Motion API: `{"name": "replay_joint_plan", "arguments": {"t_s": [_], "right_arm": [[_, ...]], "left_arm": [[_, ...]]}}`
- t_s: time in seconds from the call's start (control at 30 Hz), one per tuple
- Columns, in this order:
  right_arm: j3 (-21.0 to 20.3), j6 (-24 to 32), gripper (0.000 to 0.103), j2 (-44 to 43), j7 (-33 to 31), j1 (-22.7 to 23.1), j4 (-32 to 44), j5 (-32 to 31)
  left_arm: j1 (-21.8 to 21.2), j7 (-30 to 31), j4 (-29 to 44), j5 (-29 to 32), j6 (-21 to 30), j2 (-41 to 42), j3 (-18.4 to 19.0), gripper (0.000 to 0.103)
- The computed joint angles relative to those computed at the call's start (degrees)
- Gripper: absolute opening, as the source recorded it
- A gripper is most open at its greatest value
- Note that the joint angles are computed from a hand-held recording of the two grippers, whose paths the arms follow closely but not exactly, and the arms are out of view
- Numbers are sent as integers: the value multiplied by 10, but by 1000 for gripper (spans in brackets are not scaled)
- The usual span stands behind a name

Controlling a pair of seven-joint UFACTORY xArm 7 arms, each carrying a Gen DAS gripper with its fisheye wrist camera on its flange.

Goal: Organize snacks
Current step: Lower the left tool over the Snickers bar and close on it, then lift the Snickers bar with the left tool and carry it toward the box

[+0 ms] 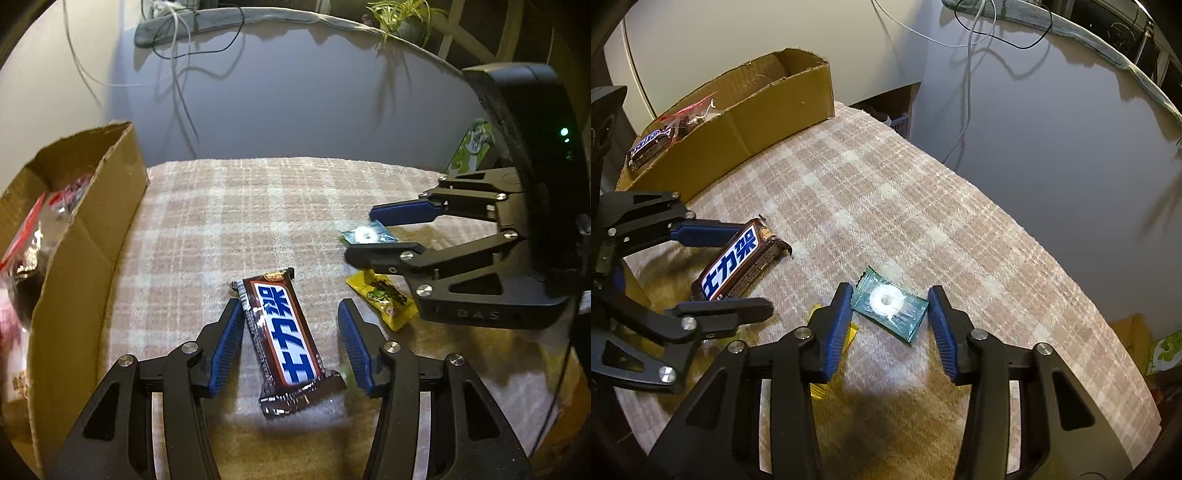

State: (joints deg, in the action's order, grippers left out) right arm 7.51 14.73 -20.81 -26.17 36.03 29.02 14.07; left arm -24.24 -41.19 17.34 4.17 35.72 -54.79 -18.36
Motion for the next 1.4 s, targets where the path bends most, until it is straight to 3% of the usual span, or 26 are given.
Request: {"name": "replay_joint_plan", "arguments": {"t_s": [0.17,0.33,0.57,0.87,1.4], "right_arm": [[-11,-8,43,-15,-9,8,-17,9],[-26,-10,43,-27,-18,18,-28,21],[4,-47,43,-59,31,-6,-66,-22],[-18,-41,43,-105,56,15,-81,-39],[16,-22,43,-134,108,43,-45,-61]], "left_arm": [[11,0,-1,22,12,-4,-13,27],[7,-1,-7,26,11,-14,-13,27],[-8,-11,-20,16,12,-45,-10,27],[-16,-9,-20,7,24,-89,-6,27],[3,30,-21,2,132,-258,10,27]]}}
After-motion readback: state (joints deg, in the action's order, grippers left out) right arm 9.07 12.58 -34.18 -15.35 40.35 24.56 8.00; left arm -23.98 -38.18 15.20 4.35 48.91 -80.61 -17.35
